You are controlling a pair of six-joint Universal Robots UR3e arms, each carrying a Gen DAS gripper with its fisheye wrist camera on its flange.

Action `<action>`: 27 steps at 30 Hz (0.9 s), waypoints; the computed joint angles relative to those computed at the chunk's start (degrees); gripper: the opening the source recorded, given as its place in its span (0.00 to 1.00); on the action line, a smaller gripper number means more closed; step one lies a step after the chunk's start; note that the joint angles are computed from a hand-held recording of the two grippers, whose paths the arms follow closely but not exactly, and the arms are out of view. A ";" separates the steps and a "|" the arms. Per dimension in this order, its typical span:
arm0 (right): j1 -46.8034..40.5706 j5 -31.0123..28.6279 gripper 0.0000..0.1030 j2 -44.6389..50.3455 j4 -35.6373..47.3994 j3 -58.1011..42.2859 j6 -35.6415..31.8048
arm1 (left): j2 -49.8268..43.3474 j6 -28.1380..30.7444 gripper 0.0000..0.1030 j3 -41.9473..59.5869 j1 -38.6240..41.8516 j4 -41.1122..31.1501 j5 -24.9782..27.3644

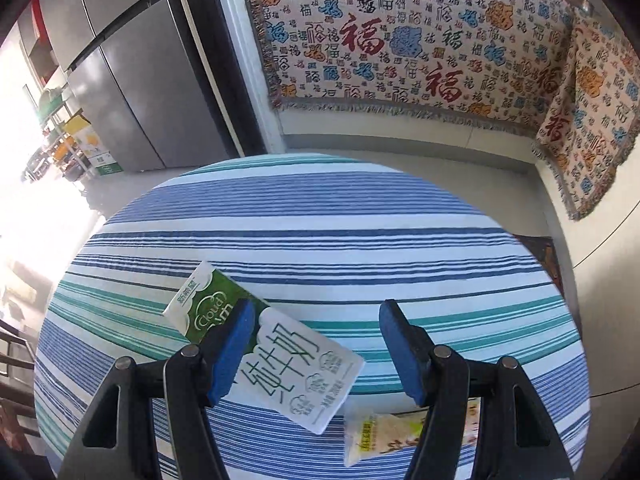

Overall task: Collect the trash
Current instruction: 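Return the left tool to the table and grasp the green-white milk carton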

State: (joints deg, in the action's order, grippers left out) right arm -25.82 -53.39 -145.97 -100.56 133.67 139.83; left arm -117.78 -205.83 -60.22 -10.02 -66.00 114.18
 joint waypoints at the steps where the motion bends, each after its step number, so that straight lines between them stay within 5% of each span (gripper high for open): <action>1: -0.64 0.45 0.96 -0.49 1.08 -0.12 -0.54 | 1.13 0.04 0.64 -2.78 0.29 1.33 0.37; 3: -0.59 0.45 0.96 -0.88 1.11 0.01 -0.17 | 4.13 1.45 0.64 -8.82 -0.09 5.42 3.22; 9: -0.84 -0.17 0.97 -1.61 0.62 0.29 1.23 | 15.27 3.47 0.64 -23.68 4.01 11.60 -1.22; 20: -0.77 -0.40 0.97 -2.01 0.91 0.13 1.68 | 5.70 3.74 0.69 -11.59 -1.46 7.55 3.30; 27: -4.35 1.97 0.97 -4.01 6.68 -0.76 -1.99 | 10.78 -0.45 0.69 -18.85 -1.50 11.25 3.87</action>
State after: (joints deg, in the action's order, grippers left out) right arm -30.17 -51.42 -149.98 -93.88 132.91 137.84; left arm -107.01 -206.28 -79.07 -11.52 -54.75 118.05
